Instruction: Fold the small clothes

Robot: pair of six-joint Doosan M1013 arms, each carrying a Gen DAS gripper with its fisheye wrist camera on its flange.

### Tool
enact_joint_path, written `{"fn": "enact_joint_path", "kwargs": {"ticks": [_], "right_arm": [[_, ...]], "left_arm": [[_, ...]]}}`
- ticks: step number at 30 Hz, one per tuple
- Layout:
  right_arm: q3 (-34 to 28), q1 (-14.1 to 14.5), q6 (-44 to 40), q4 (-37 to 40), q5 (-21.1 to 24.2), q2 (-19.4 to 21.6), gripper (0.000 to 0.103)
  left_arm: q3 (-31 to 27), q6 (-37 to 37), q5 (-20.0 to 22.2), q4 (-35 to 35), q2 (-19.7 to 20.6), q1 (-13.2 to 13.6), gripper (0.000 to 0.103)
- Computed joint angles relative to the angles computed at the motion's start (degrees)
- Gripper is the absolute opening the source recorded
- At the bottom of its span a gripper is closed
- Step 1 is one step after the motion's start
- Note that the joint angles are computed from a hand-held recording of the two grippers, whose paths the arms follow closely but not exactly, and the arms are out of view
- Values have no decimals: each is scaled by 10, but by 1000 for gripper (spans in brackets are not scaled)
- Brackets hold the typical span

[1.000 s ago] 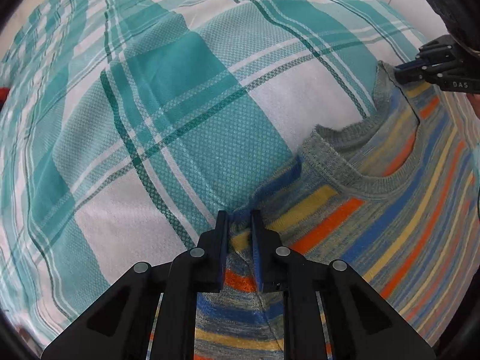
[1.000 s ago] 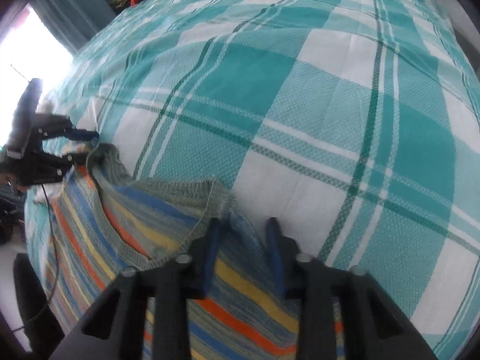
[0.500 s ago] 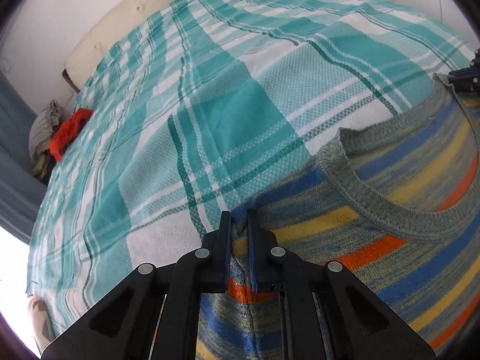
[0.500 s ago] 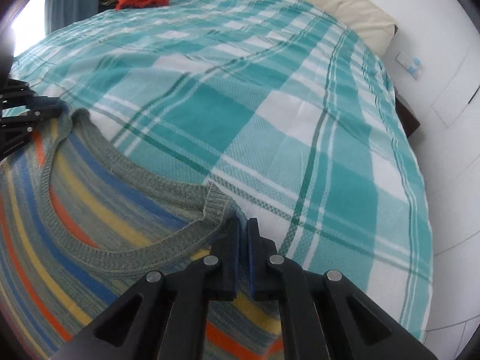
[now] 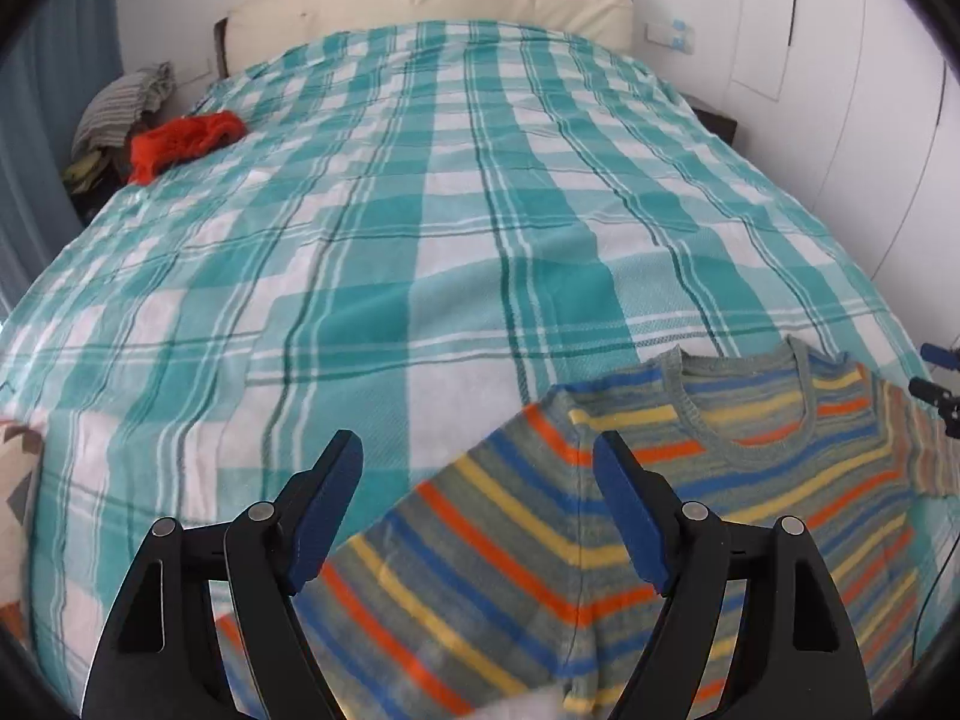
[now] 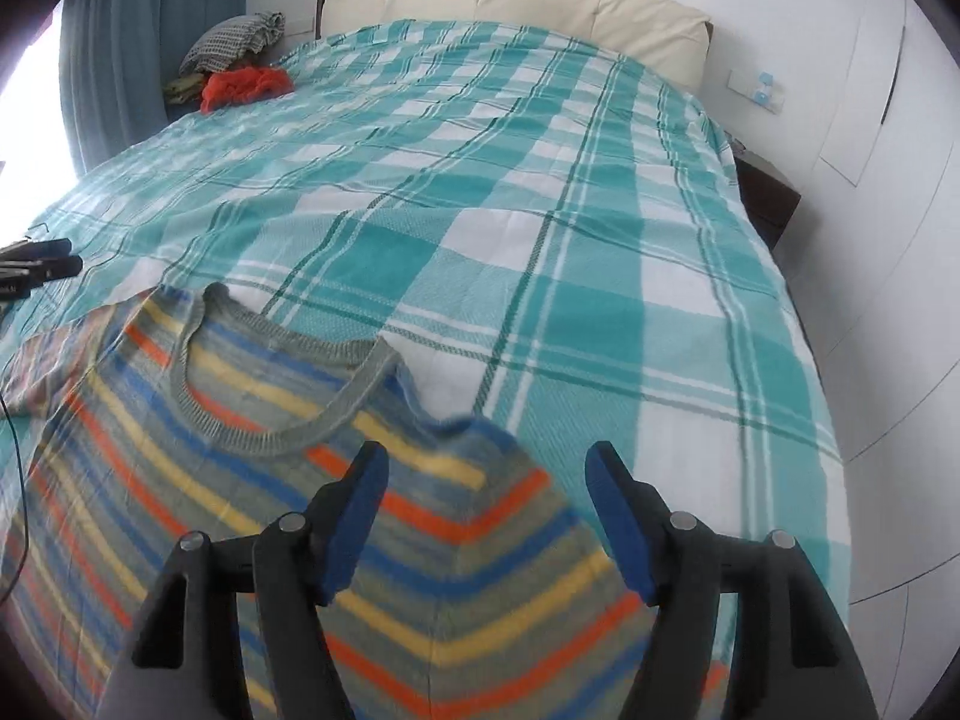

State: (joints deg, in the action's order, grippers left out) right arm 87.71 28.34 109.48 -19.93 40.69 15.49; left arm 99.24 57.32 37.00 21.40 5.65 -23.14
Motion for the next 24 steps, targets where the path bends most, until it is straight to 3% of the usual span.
{"fn": "enact_joint_path", "kwargs": {"ticks": [3,5,11,15,17,19,24], "right_arm": [[60,10,3,-11,7,-56,72],[97,22,4,-1,15,-92,72],[187,93,49,79,9,-162,76],[232,137,97,129,36,-171,76],[258,152,163,128,67,-182,76],[289,168,245,96,68,-213,76],[327,195,573,-71,107,-272,77]], "left_arm": [[47,-29,18,15,-57,-14,86],[81,-46,26,25,-91,-41,87],[169,-112,66,36,-140,-175,91],[213,-214,156,69,-132,-250,90],[236,-261,172,65,-151,-263,90],[243,-289,176,42,-173,-256,89],[245,-410,141,139,-200,-249,95]]}}
